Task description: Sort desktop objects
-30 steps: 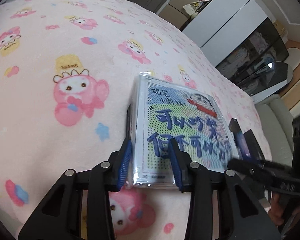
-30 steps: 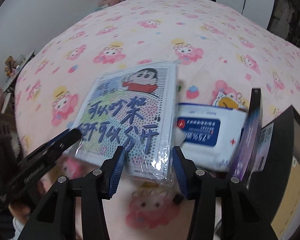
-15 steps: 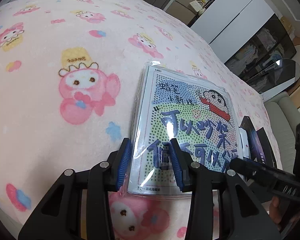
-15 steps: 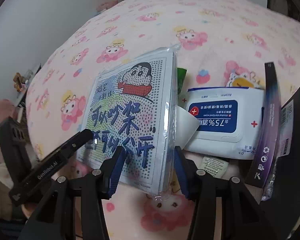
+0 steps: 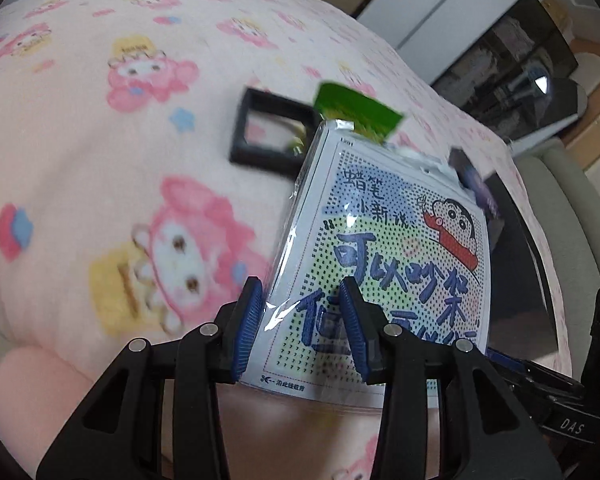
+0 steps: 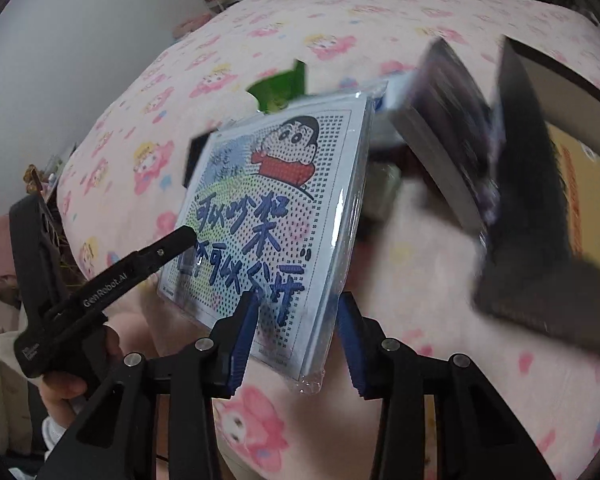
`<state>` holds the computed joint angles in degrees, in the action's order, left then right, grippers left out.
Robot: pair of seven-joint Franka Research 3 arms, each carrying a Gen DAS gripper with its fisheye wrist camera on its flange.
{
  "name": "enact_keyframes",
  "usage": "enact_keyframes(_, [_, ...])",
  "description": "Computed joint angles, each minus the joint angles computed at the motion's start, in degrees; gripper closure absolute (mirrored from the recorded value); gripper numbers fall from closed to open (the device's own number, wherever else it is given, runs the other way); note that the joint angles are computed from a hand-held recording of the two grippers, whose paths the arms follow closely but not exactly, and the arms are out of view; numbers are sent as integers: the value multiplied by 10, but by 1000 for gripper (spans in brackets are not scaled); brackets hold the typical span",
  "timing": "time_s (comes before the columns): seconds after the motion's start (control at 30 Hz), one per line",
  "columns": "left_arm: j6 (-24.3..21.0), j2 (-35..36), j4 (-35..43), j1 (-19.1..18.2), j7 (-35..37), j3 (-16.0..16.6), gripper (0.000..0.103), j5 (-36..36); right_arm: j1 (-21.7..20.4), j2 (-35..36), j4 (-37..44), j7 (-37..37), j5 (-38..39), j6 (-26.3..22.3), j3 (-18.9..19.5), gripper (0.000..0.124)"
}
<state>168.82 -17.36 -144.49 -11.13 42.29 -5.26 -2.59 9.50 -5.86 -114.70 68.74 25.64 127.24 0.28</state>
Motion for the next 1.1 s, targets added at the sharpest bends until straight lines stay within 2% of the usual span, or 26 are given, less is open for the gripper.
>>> enact_keyframes(0.07, [-3, -5, -2, 7, -6, -12, 64, 17, -6, -17, -20, -1, 15, -10, -9, 87])
enact_keyframes(0.13, [3, -8, -1, 31, -29, -30, 64, 48, -12, -19, -25, -6, 39, -26, -18, 87])
enact_keyframes(0.23, [11, -1, 12, 88, -85, -66, 64, 120, -14, -22, -33, -1, 29, -1, -12, 87])
enact_keyframes(0.27, [5, 7, 19, 86, -88, -59, 64, 136, -13, -19, -32, 0, 29, 6, -10, 87])
enact_keyframes(0.33, [14, 26, 27, 38, -27, -8, 64, 86, -11, -10, -27, 2, 30, 19, -7, 84])
enact_keyframes(0.37, [23, 29, 24, 19, -6, 9, 64, 60, -10, -4, -24, 4, 28, 22, -6, 79])
enact_keyframes(0.43, [38, 31, 19, -8, 23, 28, 64, 16, -6, 9, -21, 9, 16, 39, -1, 77])
enact_keyframes(0.53, [39, 20, 7, -1, 25, 12, 63, 15, -2, 34, -7, 16, 17, 38, 2, 75])
enact_keyframes(0.67, [30, 8, 2, -3, 23, 4, 63, 13, 0, 29, -11, 14, 10, 45, 3, 77])
enact_keyframes(0.77, [16, 7, 6, -57, 70, 45, 64, -51, -3, 12, -22, 11, 14, 32, -1, 77])
enact_keyframes(0.9, [-19, -3, 17, -58, 92, 23, 64, -57, -8, -21, -45, 20, 1, 4, -5, 77])
enact_keyframes(1.03, [-40, -6, 25, -98, 157, 34, 64, -107, -17, -63, -83, 29, -31, -13, -8, 76])
enact_keyframes(1.1, [-53, 1, 30, -83, 153, 20, 64, -103, -19, -71, -94, 25, -30, -16, -13, 76])
